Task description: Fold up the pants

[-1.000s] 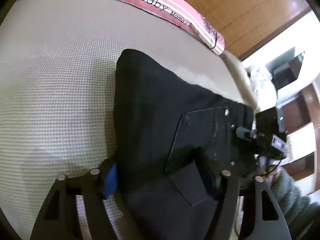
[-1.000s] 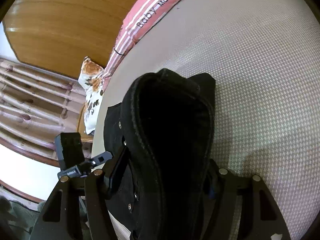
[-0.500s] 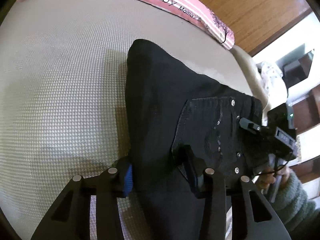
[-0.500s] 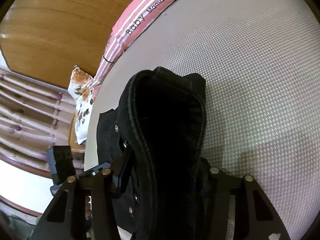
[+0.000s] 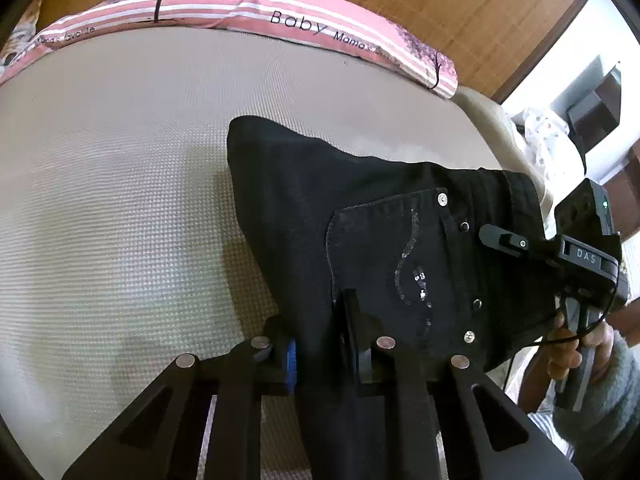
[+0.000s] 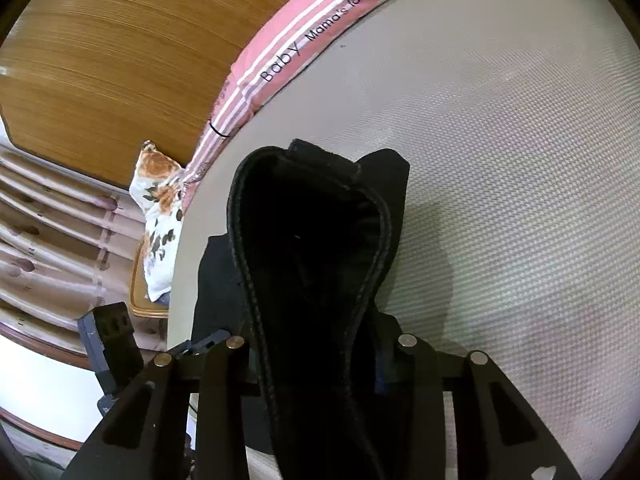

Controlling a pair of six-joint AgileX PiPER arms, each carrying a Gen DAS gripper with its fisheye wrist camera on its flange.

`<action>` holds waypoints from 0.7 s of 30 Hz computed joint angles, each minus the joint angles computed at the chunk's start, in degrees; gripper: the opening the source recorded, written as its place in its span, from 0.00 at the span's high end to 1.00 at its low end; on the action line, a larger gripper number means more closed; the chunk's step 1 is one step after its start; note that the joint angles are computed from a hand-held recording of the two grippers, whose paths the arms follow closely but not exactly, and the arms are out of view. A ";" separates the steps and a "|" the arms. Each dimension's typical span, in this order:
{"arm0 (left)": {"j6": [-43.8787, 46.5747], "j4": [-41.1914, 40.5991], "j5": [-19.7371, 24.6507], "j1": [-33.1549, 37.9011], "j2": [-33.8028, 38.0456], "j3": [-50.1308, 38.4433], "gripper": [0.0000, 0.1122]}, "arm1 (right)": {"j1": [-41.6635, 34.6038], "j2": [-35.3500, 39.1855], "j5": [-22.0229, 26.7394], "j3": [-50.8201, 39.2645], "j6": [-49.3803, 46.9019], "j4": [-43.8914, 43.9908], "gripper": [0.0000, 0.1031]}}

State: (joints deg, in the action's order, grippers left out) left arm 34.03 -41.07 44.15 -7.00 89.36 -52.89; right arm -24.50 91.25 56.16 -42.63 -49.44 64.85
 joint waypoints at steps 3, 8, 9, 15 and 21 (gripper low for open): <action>0.15 0.58 0.18 1.20 -1.60 0.09 0.84 | 1.20 -0.08 0.37 -0.13 0.81 0.80 0.68; 1.02 -0.02 1.70 5.33 -2.58 -0.52 0.85 | 5.10 1.52 0.22 -1.33 2.02 3.15 0.69; 1.18 0.21 1.78 6.26 -2.76 -0.60 0.85 | 6.49 2.12 -0.09 -2.00 2.23 3.79 0.69; 2.43 0.46 2.31 11.09 -2.47 -1.58 0.85 | 12.96 5.99 -1.59 -6.58 3.71 6.66 0.69; 1.88 1.60 2.12 14.02 1.17 -6.20 0.85 | 18.54 11.43 -2.93 -15.29 7.59 6.42 0.69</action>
State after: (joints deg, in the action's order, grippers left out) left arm 35.91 -39.47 46.27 7.03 90.52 -59.09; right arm -5.96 102.67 53.23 -57.92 -41.85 71.26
